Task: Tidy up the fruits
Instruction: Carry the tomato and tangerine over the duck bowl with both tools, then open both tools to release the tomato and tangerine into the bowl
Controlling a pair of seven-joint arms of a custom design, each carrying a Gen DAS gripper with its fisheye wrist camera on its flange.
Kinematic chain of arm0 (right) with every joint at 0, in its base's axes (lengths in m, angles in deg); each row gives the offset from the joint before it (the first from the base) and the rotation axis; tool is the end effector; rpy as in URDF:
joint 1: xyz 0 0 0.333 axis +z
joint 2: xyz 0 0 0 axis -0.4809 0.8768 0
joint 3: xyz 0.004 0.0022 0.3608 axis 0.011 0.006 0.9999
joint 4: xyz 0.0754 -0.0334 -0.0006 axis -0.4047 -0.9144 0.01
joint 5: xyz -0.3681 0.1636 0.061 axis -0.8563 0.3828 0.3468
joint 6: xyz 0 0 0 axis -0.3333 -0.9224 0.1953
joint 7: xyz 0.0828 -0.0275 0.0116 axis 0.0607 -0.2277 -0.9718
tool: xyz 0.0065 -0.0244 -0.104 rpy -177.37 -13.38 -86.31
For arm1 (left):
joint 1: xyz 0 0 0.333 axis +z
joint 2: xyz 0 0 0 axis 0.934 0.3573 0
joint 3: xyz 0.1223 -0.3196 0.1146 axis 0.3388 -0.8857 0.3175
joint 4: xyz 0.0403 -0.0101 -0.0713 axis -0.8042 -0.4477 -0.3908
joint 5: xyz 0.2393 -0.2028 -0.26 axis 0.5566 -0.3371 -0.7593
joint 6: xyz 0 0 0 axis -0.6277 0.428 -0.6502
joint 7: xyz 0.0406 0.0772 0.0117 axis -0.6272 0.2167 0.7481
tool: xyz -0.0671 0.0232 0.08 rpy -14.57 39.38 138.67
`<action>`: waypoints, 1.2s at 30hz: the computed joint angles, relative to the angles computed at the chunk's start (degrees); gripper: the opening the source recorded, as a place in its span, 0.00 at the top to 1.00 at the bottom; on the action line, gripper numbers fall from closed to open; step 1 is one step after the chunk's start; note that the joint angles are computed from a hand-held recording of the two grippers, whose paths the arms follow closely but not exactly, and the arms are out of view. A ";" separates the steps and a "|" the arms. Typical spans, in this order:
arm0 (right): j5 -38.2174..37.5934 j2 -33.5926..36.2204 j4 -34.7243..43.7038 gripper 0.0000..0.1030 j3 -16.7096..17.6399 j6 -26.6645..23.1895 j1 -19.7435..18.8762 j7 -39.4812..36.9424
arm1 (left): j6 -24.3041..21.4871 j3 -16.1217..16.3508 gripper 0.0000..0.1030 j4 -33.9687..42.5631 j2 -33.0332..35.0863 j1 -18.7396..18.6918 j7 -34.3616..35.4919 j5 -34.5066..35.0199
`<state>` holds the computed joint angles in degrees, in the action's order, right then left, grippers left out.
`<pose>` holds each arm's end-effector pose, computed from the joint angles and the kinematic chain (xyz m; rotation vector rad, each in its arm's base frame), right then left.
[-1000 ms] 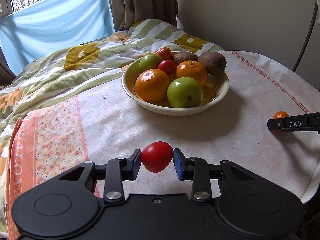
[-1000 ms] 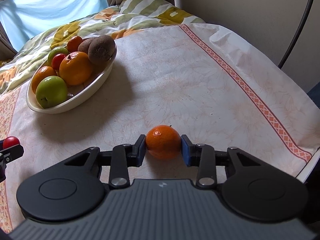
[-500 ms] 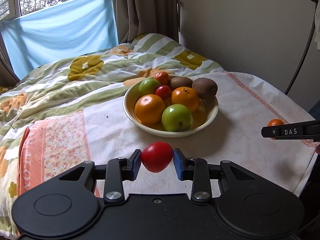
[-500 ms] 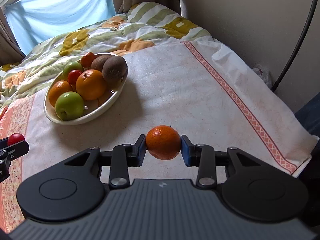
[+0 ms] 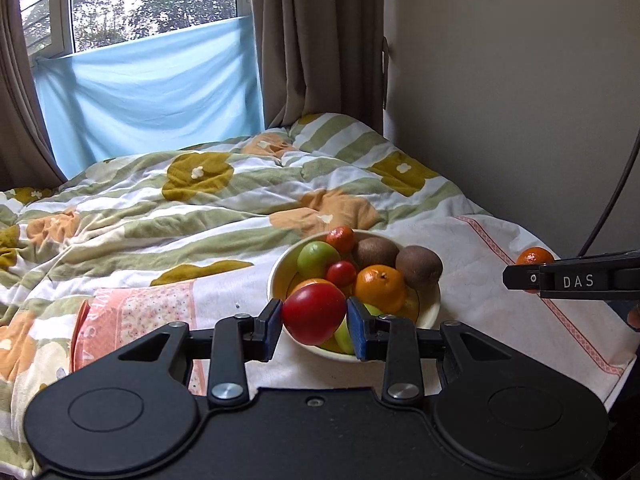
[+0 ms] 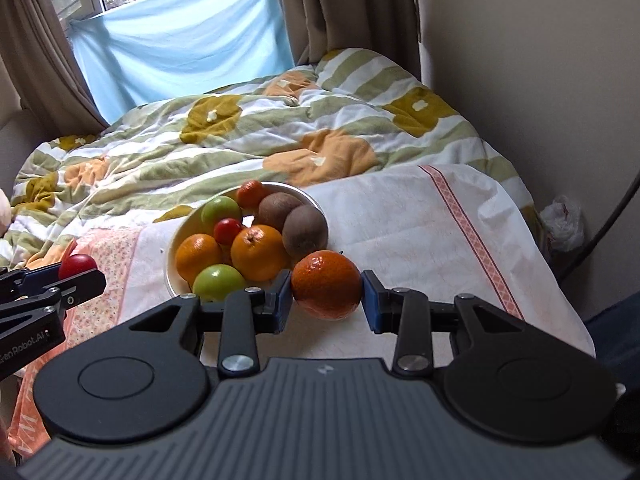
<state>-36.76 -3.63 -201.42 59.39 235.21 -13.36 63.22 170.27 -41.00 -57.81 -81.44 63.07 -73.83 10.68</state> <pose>0.5076 0.2425 0.4958 -1.7862 1.6014 -0.5099 0.4568 -0.2475 0.4903 -1.6447 1.7043 -0.7830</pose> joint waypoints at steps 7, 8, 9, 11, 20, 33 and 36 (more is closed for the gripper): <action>28.80 6.82 7.95 0.50 0.70 0.15 1.74 -32.36 | -5.93 0.68 0.63 6.37 5.11 -1.28 -1.46 -0.28; 32.96 8.09 9.47 0.50 1.77 -0.30 1.02 -37.33 | -6.70 1.04 0.63 7.38 6.08 -1.69 -1.70 -0.42; 35.99 9.19 10.89 0.50 2.63 -0.83 0.38 -41.24 | -7.39 1.45 0.63 8.35 7.03 -2.12 -1.83 -0.69; 40.41 11.85 14.31 0.50 4.05 -2.34 -0.82 -47.64 | -8.99 2.34 0.63 10.53 9.26 -3.02 -2.17 -0.88; 48.73 22.45 28.20 0.50 7.09 -10.28 -3.58 -63.53 | -13.32 6.95 0.63 19.19 18.87 -6.82 -0.39 -4.38; 50.99 30.69 38.65 0.50 6.75 -18.44 -3.56 -70.38 | -15.09 10.69 0.62 24.18 25.41 -9.96 6.91 -14.11; 51.09 31.11 39.19 0.50 6.52 -18.79 -3.42 -70.62 | -14.18 11.27 0.26 24.06 25.47 -10.37 7.05 -14.56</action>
